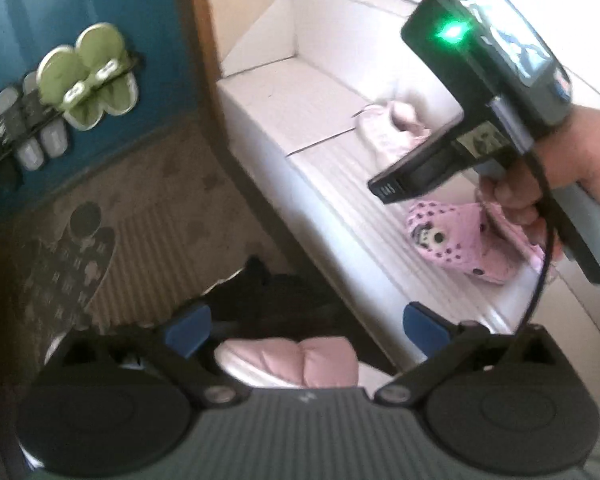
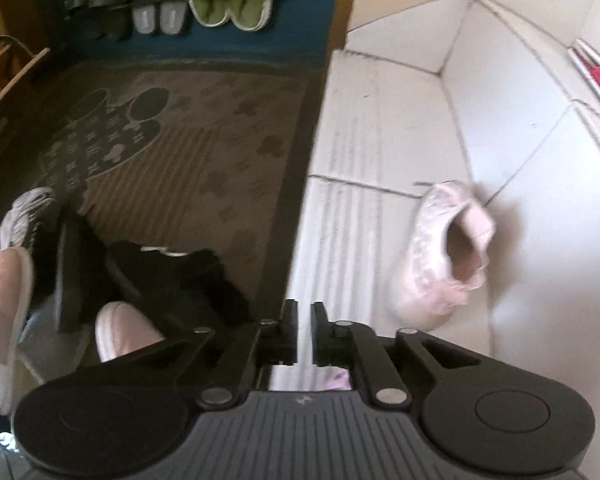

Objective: Organize scattered shoes
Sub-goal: 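Grasp the pale pink sneaker on the white step with the right gripper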

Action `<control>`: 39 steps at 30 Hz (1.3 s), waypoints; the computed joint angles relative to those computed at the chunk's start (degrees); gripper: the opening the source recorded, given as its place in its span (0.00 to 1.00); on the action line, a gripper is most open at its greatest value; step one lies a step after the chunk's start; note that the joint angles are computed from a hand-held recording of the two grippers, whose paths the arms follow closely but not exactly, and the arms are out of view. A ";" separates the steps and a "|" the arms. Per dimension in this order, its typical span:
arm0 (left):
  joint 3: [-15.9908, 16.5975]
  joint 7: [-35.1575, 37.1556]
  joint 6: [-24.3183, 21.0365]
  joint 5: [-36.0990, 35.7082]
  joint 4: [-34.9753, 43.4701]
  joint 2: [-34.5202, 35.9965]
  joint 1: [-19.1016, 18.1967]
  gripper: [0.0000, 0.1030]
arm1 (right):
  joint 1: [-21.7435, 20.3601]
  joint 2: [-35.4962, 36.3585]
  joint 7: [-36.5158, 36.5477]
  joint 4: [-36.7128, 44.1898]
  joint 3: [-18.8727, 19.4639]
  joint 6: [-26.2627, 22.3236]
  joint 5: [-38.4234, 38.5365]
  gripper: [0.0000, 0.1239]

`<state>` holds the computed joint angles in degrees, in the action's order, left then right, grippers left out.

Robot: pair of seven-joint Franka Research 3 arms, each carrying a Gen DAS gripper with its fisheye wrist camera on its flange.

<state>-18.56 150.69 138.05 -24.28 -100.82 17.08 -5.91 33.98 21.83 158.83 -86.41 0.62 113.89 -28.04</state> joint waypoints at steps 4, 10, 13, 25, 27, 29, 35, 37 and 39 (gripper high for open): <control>0.19 -1.90 -1.40 1.44 0.96 0.70 -0.71 1.00 | -0.59 -3.20 3.00 -4.46 -0.60 1.40 -2.33 0.18; 0.08 -4.28 -3.95 3.64 3.35 1.99 -1.54 1.00 | -2.61 -4.18 2.28 -5.84 -0.14 1.11 -2.63 0.19; 0.11 -5.82 -4.20 4.90 4.36 2.84 -2.12 1.00 | -4.01 -4.97 1.66 -7.68 -0.03 3.47 -2.28 0.23; -0.11 -8.67 -3.87 8.86 5.60 4.92 -2.38 1.00 | -4.34 -6.62 3.33 -10.19 -0.36 4.75 -6.35 0.25; 0.07 -10.28 -4.92 9.68 6.52 5.60 -2.72 1.00 | -4.85 -6.04 2.47 -9.50 -0.02 2.95 -5.60 0.25; 0.24 -11.85 -6.36 10.55 7.76 6.28 -3.02 1.00 | -5.53 -5.19 1.15 -9.06 0.16 2.59 -4.26 0.25; 1.04 -15.16 -6.83 15.01 9.00 7.40 -4.33 1.00 | -6.67 -2.31 -0.65 -8.02 -0.37 3.67 -0.16 0.25; 1.38 -16.27 -6.99 17.07 9.20 7.66 -4.87 1.00 | -6.44 -1.53 -0.55 -7.64 -0.68 3.67 0.47 0.24; 1.21 -15.95 -7.12 18.01 9.10 7.67 -4.71 1.00 | -5.94 -0.72 -0.17 -7.01 -1.01 3.19 0.46 0.16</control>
<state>-17.35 134.74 130.93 -6.27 -91.72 24.75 -10.61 28.04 21.11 158.67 -93.42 -0.38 117.08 -27.58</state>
